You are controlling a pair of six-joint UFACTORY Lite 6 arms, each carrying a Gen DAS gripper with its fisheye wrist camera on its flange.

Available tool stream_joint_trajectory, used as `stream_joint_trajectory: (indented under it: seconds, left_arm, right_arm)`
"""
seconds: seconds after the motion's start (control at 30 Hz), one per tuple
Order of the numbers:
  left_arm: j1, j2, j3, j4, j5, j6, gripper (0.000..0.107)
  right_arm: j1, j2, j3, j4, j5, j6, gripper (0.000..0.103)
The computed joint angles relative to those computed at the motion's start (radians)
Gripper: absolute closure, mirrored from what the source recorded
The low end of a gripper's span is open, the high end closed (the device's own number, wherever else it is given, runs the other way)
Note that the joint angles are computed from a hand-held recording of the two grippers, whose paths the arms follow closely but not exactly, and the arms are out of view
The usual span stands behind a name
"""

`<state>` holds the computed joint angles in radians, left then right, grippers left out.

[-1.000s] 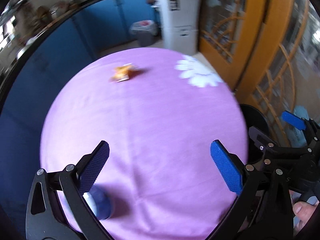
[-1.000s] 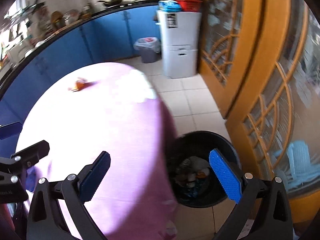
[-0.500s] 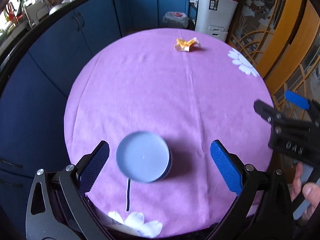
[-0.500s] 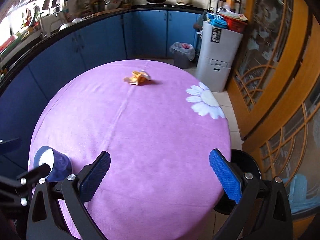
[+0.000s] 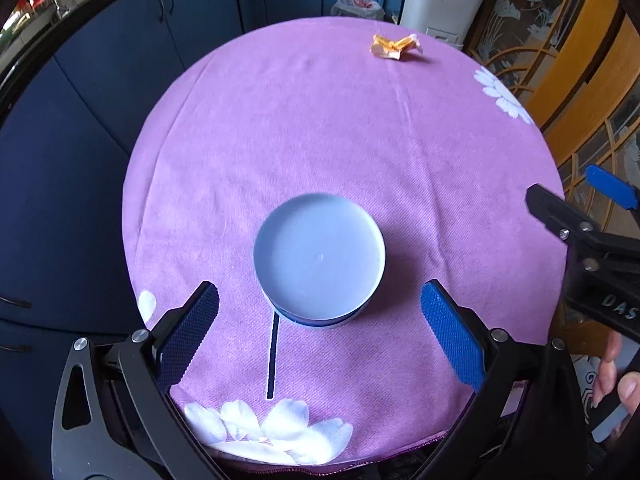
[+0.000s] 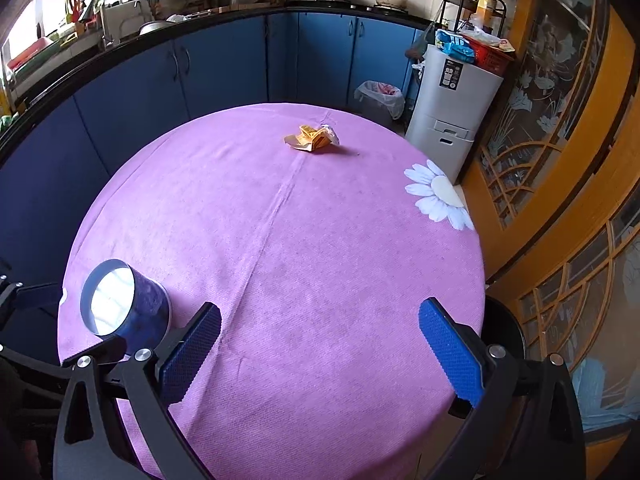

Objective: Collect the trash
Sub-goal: 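Close the left gripper on the rim of the blue round lid, then grasp the yellow snack wrapper with the right gripper while the left gripper holds the blue lid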

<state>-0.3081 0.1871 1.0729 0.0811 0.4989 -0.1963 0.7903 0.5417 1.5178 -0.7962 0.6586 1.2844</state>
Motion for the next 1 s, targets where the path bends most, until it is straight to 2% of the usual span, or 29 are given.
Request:
stream_joint_trajectory:
  seconds: [0.47, 0.53, 0.6, 1.0]
  left_arm:
    - [0.039, 0.121, 0.079, -0.059, -0.004, 0.086, 0.008]
    - [0.038, 0.144, 0.097, -0.050, -0.001, 0.081, 0.013]
    - [0.039, 0.161, 0.111, -0.046, 0.002, 0.081, 0.031]
    - [0.035, 0.172, 0.170, 0.017, -0.034, 0.061, 0.032]
  right_arm:
    - [-0.024, 0.060, 0.081, 0.059, -0.001, -0.077, 0.007]
    - [-0.032, 0.076, 0.102, 0.077, -0.003, -0.098, 0.007]
    - [-0.038, 0.091, 0.121, 0.089, -0.003, -0.116, 0.007]
    - [-0.072, 0.179, 0.258, 0.147, 0.019, -0.205, 0.007]
